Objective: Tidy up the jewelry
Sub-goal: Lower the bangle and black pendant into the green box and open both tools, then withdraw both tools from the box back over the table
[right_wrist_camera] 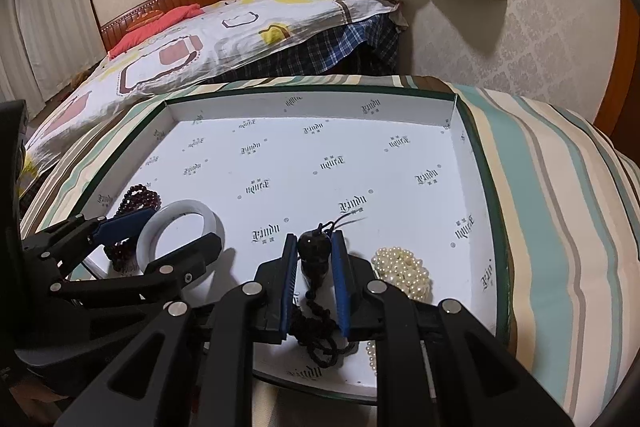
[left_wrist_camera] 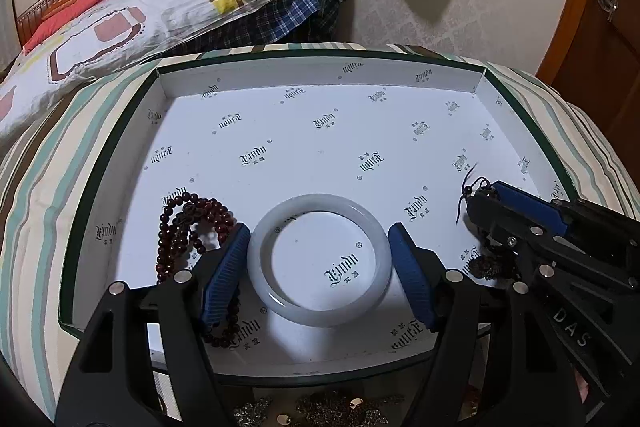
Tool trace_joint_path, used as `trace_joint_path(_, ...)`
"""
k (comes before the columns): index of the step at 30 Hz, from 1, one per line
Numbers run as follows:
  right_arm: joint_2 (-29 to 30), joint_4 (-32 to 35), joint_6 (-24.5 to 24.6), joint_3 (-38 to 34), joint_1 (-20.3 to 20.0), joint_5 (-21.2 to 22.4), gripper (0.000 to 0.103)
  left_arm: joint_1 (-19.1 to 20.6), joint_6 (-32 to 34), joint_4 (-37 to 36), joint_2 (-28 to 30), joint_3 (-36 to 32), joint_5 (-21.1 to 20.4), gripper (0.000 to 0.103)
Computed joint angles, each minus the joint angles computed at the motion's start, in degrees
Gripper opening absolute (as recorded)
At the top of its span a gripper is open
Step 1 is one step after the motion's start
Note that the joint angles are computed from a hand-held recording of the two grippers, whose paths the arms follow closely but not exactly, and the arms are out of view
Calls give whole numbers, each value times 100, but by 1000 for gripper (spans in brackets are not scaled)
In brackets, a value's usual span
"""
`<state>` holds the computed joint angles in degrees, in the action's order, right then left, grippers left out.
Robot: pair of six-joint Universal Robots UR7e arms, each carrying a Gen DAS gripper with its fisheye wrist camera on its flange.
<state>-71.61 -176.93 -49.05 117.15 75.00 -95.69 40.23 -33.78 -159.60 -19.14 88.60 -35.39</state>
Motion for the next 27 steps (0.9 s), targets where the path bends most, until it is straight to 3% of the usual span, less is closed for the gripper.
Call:
trace_joint_path(11, -72, -137, 6, 40, -24, 80, 29, -87, 57, -209, 14, 58, 266, 78)
trace_joint_path(27, -769, -360, 90, 528, -45, 421, 30, -601, 19, -866, -356, 723, 834, 79)
